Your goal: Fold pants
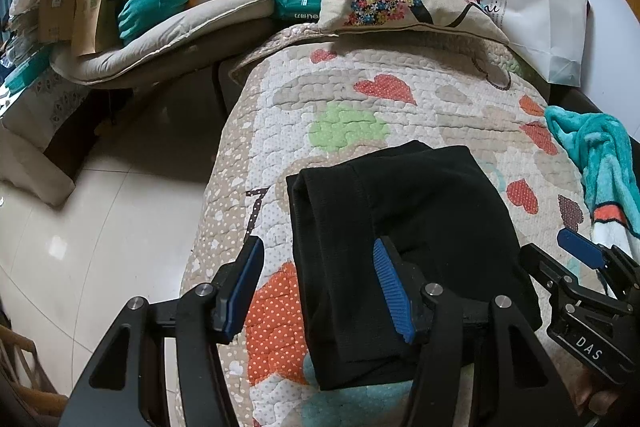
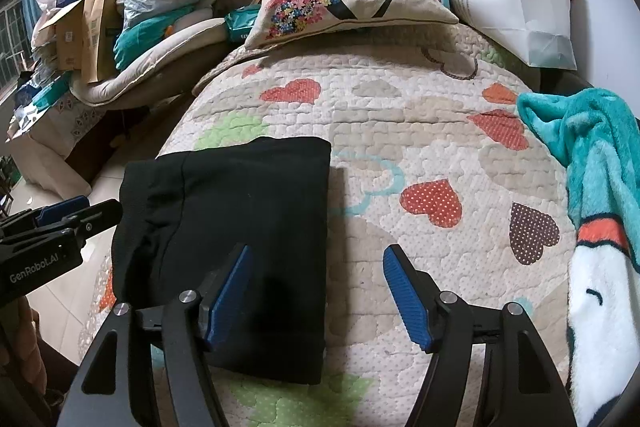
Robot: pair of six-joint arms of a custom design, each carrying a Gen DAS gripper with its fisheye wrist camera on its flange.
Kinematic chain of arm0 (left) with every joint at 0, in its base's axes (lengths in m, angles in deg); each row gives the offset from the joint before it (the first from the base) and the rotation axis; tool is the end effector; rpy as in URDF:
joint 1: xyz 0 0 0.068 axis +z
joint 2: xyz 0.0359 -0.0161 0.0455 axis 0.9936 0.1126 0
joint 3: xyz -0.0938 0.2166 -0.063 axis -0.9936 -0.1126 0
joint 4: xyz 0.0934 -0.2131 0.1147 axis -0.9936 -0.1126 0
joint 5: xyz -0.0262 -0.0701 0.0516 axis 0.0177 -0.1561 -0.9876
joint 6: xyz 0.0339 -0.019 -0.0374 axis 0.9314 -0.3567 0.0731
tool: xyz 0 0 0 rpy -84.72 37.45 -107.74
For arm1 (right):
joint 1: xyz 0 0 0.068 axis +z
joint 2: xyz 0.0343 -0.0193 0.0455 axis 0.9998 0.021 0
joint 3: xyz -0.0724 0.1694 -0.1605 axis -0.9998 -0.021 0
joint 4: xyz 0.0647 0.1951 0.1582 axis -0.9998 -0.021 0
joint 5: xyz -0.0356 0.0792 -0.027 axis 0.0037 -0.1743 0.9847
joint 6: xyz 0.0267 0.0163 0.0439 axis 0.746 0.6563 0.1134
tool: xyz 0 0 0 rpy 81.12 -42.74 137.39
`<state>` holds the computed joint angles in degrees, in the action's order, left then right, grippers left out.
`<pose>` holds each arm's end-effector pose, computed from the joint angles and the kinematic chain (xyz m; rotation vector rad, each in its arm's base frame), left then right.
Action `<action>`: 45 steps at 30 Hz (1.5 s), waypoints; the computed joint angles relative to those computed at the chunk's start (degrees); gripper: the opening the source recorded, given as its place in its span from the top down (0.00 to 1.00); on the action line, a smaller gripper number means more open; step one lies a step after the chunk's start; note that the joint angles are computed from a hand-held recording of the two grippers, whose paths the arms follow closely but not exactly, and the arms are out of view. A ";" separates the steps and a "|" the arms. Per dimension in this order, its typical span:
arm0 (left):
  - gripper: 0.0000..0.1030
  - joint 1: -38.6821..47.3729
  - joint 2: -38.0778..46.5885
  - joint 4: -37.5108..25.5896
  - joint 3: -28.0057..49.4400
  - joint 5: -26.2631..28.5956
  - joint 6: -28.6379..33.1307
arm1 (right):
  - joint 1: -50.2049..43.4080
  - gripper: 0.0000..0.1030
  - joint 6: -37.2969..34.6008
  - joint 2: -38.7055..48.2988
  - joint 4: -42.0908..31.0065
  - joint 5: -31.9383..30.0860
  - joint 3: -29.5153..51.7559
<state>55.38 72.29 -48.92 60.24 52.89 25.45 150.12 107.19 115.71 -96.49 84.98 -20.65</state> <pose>0.1790 -0.0892 0.2893 0.1278 2.4632 -0.1543 0.1362 0.2057 0.2647 0.0028 2.3816 0.0649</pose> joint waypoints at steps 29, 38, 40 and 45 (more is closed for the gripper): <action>0.45 1.54 0.97 -0.44 -0.41 3.02 -0.27 | -0.64 0.28 -0.29 -0.60 0.57 -0.68 -0.90; 0.45 3.78 2.04 -1.19 -0.42 6.19 -0.85 | -0.52 0.27 1.18 0.11 0.24 -1.27 -0.71; 0.45 3.86 2.20 -1.29 -0.33 6.45 -0.98 | -0.56 0.27 1.25 0.19 0.20 -1.37 -0.63; 0.45 4.22 2.30 -1.31 -0.27 6.79 -0.83 | -0.69 0.27 1.12 0.07 0.35 -1.43 -0.77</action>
